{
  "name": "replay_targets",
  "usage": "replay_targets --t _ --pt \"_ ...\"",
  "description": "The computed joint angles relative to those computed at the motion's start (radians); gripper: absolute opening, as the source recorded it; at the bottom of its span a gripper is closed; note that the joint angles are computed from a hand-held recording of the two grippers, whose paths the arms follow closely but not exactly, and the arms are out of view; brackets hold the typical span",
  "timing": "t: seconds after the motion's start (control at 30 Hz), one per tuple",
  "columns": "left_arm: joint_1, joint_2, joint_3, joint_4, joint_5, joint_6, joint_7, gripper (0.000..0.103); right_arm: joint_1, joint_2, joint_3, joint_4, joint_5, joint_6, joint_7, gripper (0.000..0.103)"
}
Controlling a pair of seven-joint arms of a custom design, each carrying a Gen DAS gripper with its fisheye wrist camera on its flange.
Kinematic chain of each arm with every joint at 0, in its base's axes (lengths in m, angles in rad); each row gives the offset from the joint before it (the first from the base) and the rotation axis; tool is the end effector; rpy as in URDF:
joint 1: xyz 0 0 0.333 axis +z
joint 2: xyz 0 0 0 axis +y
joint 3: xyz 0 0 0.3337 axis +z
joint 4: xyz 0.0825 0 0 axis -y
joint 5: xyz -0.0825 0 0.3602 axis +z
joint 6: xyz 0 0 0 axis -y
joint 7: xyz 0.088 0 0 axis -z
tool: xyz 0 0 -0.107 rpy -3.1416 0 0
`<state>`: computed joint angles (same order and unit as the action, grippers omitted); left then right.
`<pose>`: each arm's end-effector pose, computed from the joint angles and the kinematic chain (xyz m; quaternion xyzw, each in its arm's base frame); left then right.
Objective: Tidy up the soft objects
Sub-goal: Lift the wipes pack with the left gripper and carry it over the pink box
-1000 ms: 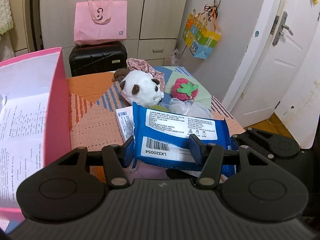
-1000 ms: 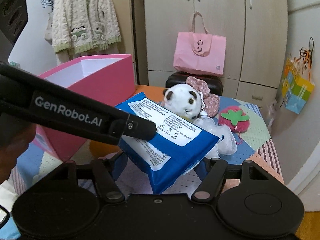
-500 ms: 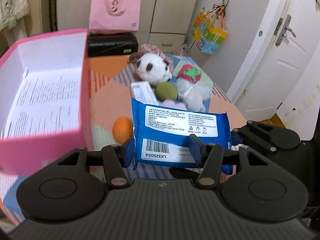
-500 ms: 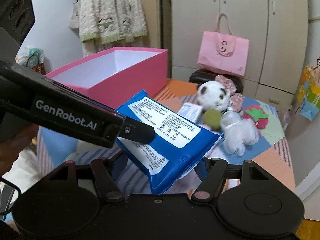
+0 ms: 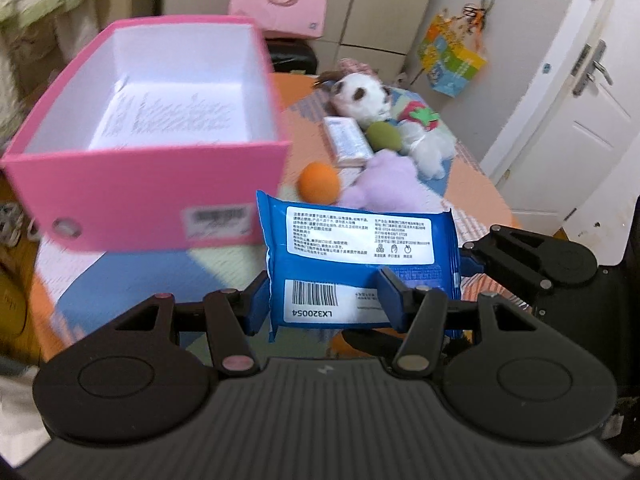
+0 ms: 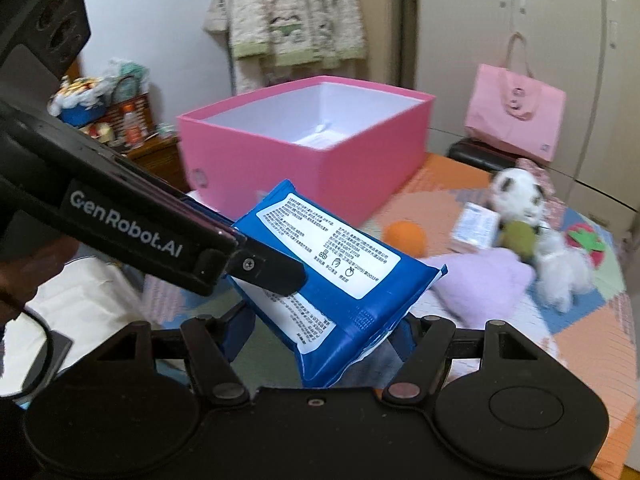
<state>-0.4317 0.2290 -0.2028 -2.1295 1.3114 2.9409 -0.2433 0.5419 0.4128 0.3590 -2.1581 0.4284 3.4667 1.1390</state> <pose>0.4222 -0.3828 0.3726 -0.6490 0.6683 -0.3337 0.1442 0.4269 0.4285 0.3503 -0.8319 0.3542 -0.1472 0.4011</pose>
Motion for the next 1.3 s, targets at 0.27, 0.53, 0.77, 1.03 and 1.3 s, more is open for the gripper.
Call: replay_targets --t 0.27,0.53,0.77,1.03,1.3 --pt "0.075 -0.116 -0.033 -0.137 -0.266 0.009 0.284 0.055 0.036 0.042 0.006 0.092 -0.027 -0.057 -0.037 0.074" --pt "0.127 -0.185 -0.039 -0.163 -0.485 0.004 0.543 0.055 0.049 0.069 -0.001 0.228 0.010 -0.144 -0.106 0.075" --pt "0.166 -0.174 -0.009 -0.095 -0.418 0.032 0.561 0.055 0.101 0.119 -0.080 0.393 0.034 -0.199 -0.168 0.077" --pt "0.220 -0.038 0.032 0.044 -0.435 0.119 0.640 0.055 0.243 0.273 -0.312 0.692 0.008 -0.340 -0.091 0.078" --pt "0.270 0.132 0.030 0.173 -0.614 0.162 0.777 0.056 0.269 0.520 -0.452 1.111 -0.132 -0.605 0.128 0.078"
